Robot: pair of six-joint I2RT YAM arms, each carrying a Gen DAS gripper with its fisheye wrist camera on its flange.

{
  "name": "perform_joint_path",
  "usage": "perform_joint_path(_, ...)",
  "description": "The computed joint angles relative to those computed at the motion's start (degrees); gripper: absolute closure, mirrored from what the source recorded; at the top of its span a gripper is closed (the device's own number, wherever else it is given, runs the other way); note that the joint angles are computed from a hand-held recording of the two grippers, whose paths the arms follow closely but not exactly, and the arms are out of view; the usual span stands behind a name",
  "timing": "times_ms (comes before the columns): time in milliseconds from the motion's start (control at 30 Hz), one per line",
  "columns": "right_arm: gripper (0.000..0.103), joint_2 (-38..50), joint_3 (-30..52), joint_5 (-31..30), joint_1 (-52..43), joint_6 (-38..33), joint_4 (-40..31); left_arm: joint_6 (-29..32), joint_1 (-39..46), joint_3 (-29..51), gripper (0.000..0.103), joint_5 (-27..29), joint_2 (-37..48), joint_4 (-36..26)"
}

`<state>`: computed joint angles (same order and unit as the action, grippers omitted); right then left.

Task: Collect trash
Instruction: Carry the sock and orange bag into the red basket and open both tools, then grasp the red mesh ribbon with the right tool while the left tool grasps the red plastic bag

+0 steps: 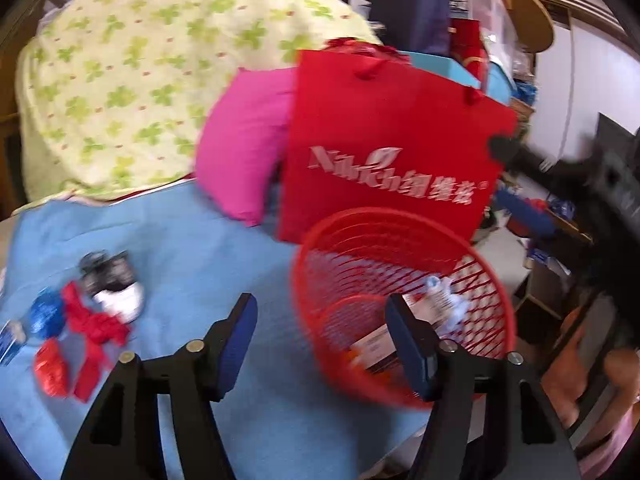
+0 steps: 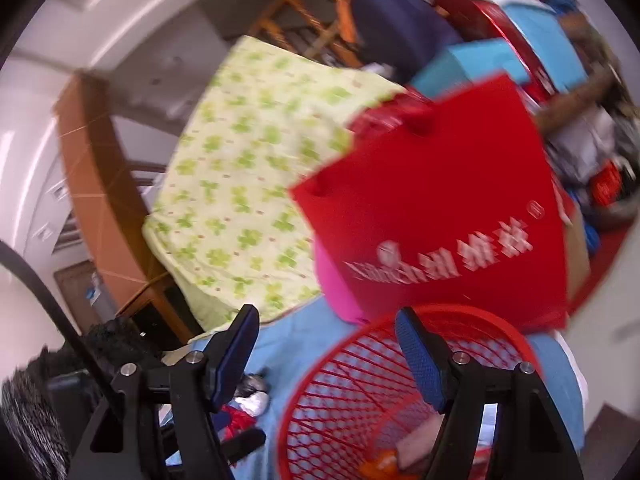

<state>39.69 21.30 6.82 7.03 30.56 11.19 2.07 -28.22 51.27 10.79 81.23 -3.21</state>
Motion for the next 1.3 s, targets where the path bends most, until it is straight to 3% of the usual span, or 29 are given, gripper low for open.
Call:
perform_joint_path(200,0.028,8.0,1.4,8.9,18.4,-5.8,11.7,4.4,15.8,-8.4,0.034,3.3,-3.6,0.3)
perform_joint_path(300,0.028,17.5,5.0,8.1,24.1,-5.6,16.0,6.6,25.5,-10.7,0.034,5.9,-2.4,1.2)
perform_joint_path(467,0.028,34.1,13.4,1.9,27.1,-1.1,18.1,8.8,40.6,-9.7,0.034,9.2,4.1,2.9)
perform_joint_path(600,0.028,46.8,22.1,-4.6,26.3,4.0,15.4,7.7,47.3,-4.2,0.034,12.0,11.0,1.8)
perform_joint_path(833,0.028,69.6,42.4,-20.4,21.1,10.5,6.8,5.8,48.7,7.5,0.034,12.3,22.4,-2.6)
perform_joint_path(1000,0.033,82.8,59.1,-21.4,20.2,6.3,-0.1,4.4,48.2,13.5,0.034,10.0,27.5,-2.8)
perform_joint_path(1100,0.056,89.7,70.2,-21.8,20.3,2.7,-6.3,3.8,48.0,17.0,0.034,8.6,30.3,-3.8)
perform_joint_path(1133,0.059,91.8,73.7,-21.8,20.4,1.7,-8.4,3.6,48.1,18.1,0.034,8.7,31.0,-4.1)
perform_joint_path(1300,0.059,102.2,92.1,-18.3,21.3,-3.9,-20.2,1.7,48.7,22.0,0.034,8.9,34.0,-5.1)
